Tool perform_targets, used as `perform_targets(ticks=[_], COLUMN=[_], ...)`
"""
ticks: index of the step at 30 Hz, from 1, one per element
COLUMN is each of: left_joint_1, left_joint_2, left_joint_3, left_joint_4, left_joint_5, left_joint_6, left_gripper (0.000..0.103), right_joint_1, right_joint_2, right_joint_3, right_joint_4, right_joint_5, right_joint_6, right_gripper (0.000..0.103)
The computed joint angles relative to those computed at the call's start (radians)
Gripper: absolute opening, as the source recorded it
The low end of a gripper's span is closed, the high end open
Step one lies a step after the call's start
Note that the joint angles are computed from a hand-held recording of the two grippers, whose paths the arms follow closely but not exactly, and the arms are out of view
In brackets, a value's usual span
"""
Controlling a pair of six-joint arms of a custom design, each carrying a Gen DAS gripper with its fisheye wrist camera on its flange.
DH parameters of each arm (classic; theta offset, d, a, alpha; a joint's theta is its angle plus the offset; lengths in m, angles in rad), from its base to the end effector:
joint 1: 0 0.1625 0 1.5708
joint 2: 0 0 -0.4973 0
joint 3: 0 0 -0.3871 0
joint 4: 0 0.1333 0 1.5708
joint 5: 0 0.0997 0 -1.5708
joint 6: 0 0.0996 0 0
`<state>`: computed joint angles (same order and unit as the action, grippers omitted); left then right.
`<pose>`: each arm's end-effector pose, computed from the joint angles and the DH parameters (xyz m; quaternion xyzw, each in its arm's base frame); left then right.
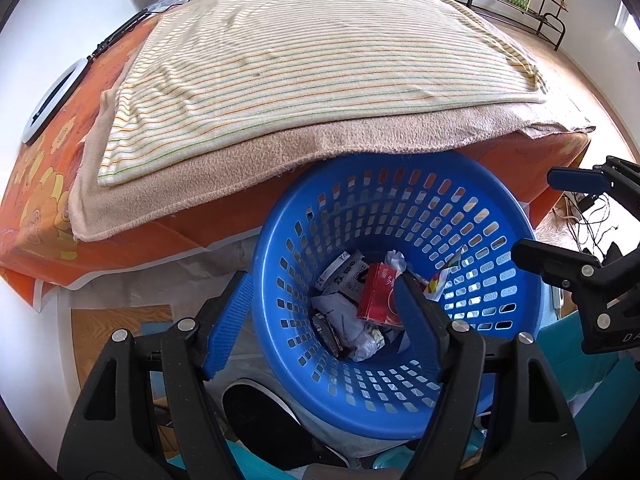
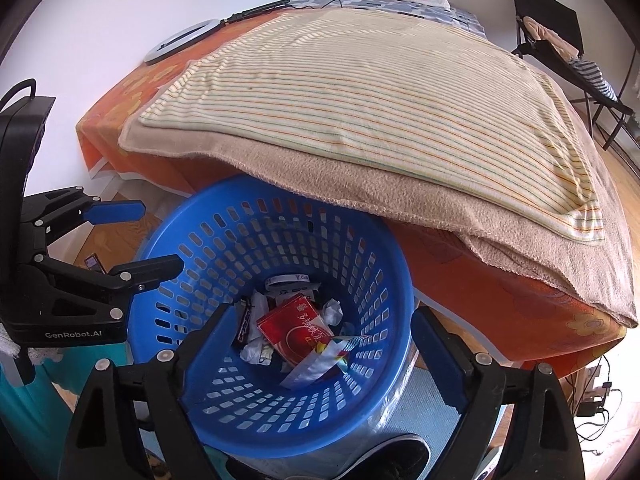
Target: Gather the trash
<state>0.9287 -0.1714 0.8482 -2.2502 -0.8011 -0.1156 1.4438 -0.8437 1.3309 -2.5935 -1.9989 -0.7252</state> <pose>-0.3717 -0.8354 -0.0664 0.2407 0.8951 -0.1400 0.3484 -0.0107 -0.8098 0.3258 0.2240 -0.9171 0.1507 0.2934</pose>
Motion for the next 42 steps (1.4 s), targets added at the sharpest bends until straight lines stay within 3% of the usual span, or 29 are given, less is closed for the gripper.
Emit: perform_targets(ticks=[14,23,25,29,33,38,42], left_joint_1=[-0.02,-0.041,-0.045,-0.052,-0.054,-0.053,-0.05], left_joint_2=[-0.004,0.026,0.038,0.064,0.101,0.166,0.25], left_joint_3=[-0.057,-0.159,-0.196,-0.266,-0.361,-0.517,-0.707], left_joint_4=[-0.096,-0.182,-0.192,-0.225,-0.213,-0.152,-0.072], left_joint_5=[0.023,0.055,0.052,0.042,0.028,0.011,0.0], left_joint_6=[0.046,0.161,0.185,0.228,0.253,0.269,0.283], left_gripper=[0.075,0.075,0.076,0.086,0.086,0.092,0.099], right_joint_1=[0.023,0.055,0.059,0.064,0.069,0.068,0.063], right_joint_2=[-0.008,0.004,0.005,0.009,0.019,0.039,0.058], right_joint_3=[-0.036,-0.088,-0.108,-0.153,-0.188,-0.257,-0.307], right_joint_4=[-0.031,-0.116,-0.119,-0.121,-0.165,-0.153,-0.141], right_joint_5=[0.019,-0.004,0.008,0.038,0.069,0.11,0.142], right_joint_6=[0.024,-0.04,-0.035,-0.023,-0.028,-0.01,0.014], right_gripper=[0.093,0.095,0.095,0.095,0.103,0.103,0.103])
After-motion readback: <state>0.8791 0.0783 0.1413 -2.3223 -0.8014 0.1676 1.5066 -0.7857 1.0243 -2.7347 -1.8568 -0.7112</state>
